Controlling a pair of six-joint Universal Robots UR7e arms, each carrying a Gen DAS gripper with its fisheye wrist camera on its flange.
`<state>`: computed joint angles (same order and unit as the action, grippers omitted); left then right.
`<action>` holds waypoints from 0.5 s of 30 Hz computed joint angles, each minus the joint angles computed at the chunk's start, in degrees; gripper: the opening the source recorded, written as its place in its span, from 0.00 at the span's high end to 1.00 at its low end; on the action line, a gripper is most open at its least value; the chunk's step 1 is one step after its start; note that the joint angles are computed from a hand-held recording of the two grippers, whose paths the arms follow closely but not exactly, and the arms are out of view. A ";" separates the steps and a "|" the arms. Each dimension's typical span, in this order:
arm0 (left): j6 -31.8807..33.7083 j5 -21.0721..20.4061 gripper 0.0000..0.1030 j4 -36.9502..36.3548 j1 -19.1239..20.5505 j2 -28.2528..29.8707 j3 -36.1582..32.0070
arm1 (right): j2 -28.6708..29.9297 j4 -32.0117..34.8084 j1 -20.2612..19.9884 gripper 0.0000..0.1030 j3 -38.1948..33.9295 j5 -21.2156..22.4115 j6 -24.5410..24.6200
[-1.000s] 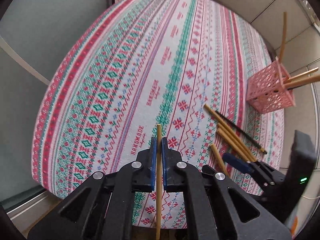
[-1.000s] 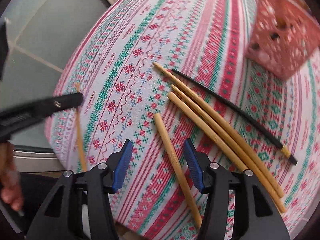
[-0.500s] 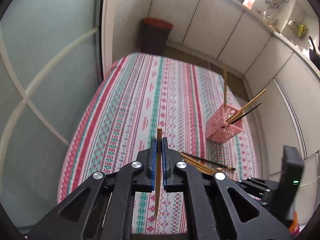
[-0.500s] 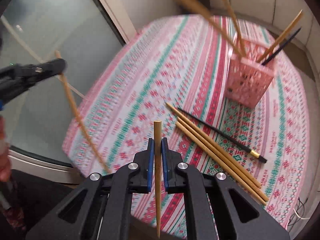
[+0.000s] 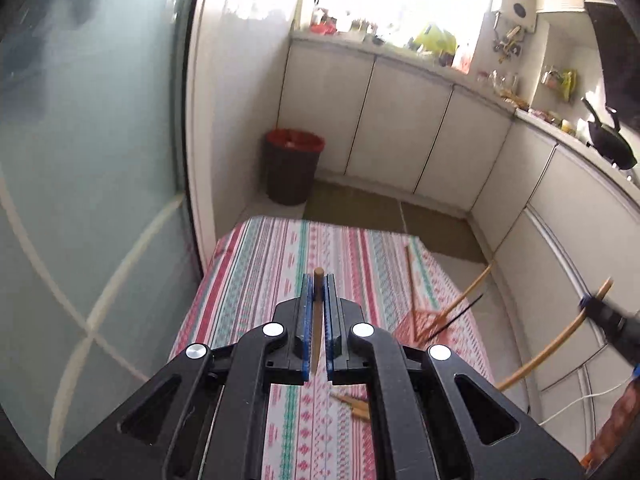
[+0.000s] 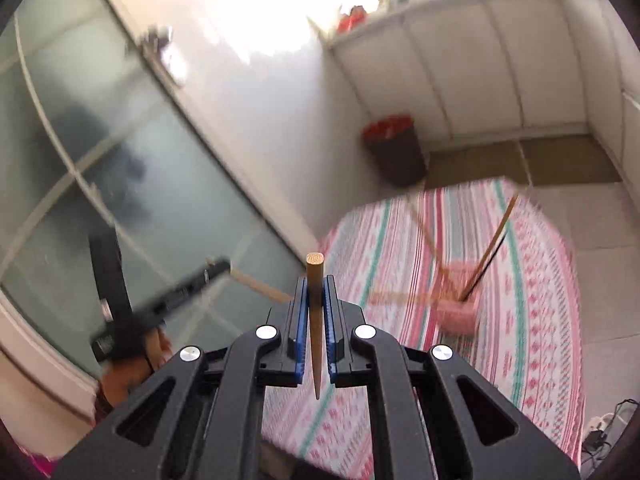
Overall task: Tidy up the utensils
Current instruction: 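Carry the chopstick with the left tool over the pink basket and release it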
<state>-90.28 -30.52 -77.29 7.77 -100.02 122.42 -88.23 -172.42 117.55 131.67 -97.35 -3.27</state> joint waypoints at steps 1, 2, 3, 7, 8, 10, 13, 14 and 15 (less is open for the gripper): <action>2.29 1.52 0.96 -2.12 0.29 0.75 -0.70 | -0.31 -2.18 0.63 0.92 -0.57 -1.38 0.59; 4.57 2.68 0.96 -4.63 0.59 1.36 -0.99 | -0.03 -5.07 1.55 0.92 -1.34 -3.73 1.04; 7.41 3.92 0.96 -7.88 0.86 2.09 -1.17 | 0.35 -8.05 2.55 0.92 -2.23 -6.41 1.36; 19.41 7.08 0.96 -23.52 1.53 5.13 -0.58 | 1.20 -15.99 3.47 0.92 -4.31 -10.88 1.83; 23.07 7.63 0.96 -28.72 1.71 6.24 -0.22 | 1.70 -17.85 3.50 0.92 -4.47 -12.18 1.44; 29.88 8.33 0.96 -38.11 1.94 8.66 0.22 | 3.34 -22.22 3.20 0.92 -4.64 -15.09 -0.24; 41.31 7.39 0.96 -53.04 3.20 13.85 0.19 | 4.76 -23.94 1.15 0.92 -4.48 -15.52 -0.83; 44.06 6.75 0.96 -56.72 3.82 15.58 0.03 | 5.59 -24.72 0.59 0.92 -4.45 -16.11 -0.87; 46.01 6.01 0.96 -59.56 4.52 17.27 -0.16 | 6.23 -25.35 0.29 0.92 -4.41 -16.47 -0.85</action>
<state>-44.27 -24.52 -136.85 12.29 -82.75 122.26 -82.01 -197.76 117.84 127.26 -113.83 -4.11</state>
